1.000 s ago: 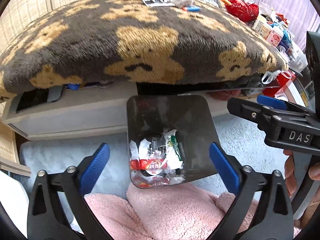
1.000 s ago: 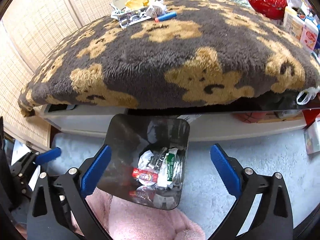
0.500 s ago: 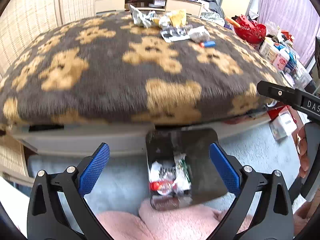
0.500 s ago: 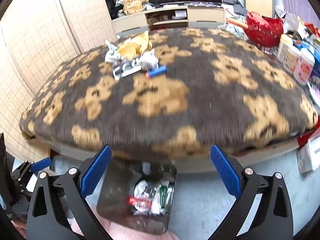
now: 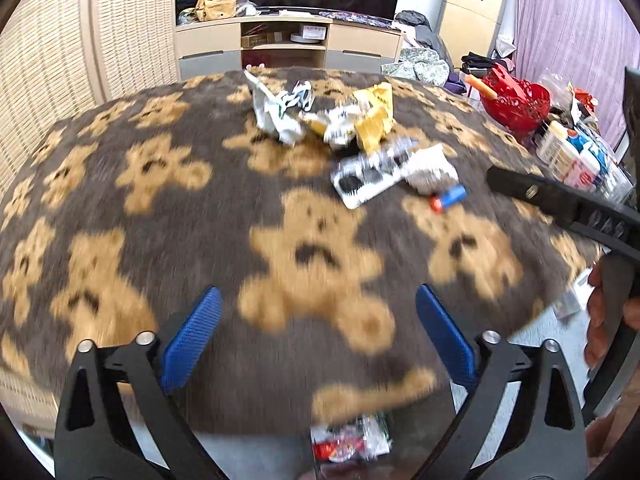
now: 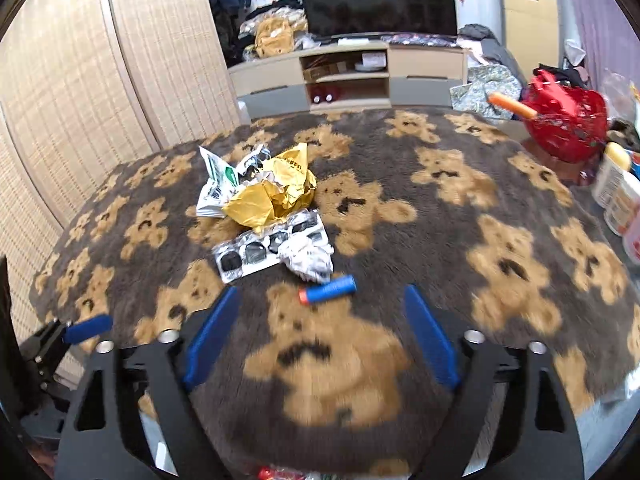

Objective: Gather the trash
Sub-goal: 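Grasp the clear blister tray with the left tool while the right tool grasps the foil wrapper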

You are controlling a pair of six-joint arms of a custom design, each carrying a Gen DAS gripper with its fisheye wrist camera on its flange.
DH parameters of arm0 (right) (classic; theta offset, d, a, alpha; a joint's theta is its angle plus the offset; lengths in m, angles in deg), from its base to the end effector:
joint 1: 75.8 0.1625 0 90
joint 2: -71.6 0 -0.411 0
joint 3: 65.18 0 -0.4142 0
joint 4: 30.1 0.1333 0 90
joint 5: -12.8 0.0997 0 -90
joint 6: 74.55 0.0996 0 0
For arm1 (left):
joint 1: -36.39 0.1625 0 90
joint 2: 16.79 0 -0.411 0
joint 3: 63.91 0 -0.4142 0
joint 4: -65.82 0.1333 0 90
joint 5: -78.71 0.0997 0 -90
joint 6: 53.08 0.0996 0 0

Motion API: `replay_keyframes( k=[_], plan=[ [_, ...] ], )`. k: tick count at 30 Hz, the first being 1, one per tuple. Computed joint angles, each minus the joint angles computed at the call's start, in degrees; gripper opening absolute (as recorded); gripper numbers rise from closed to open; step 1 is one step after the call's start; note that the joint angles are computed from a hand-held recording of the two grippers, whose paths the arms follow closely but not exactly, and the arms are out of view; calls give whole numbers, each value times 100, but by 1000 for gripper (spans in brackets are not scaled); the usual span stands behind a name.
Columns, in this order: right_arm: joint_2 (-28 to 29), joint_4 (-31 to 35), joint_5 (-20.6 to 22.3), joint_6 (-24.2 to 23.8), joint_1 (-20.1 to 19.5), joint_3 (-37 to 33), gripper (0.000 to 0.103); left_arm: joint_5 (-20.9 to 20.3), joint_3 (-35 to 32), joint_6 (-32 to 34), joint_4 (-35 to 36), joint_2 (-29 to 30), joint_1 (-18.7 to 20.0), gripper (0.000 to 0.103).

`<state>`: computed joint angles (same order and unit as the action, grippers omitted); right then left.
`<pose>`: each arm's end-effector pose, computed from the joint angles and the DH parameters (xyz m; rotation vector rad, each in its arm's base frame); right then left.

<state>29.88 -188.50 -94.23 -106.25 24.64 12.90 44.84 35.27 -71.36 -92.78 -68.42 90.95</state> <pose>0.2429 -0.7437 0.1626 0.8532 -2.5339 0.6800 -0.1996 -0.6529 0.1631 0.1157 2.2664 -0.9183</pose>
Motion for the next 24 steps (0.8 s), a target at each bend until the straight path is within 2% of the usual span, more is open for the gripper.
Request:
replay_keyframes(
  k=[2,10,12,14,17,19,21,24],
  plan=[
    [223,230,-45,-4,5,-310,69,-58,-291,259,-44,159,106,83],
    [856,700,-114,-75,-13,-1124,61,-430,-1390,1009,156,781,486,72],
    [966,822,-126,-49,-39,-1284,53,-522,-1644,1057,323,929,590,66],
    [1020,857,-114,-64,-65,-1368,37,-616,-1831,1101,386,1038,677,62],
    [1044,840,-21,-74,-111,-1440,24,-734,-1982,1314,204,1147,746,59],
    [1061,855,34,-73,-132,-1498,23,-873,-2071,1516,132,1194,769,51],
    [1086,883,58,-72,-145,-1550,22,-991,-2144,1677,104,1238,777,34],
    [1103,833,58,-86,-141,-1552,22,-967,-2205,1797,97,1306,739,28]
  ],
)
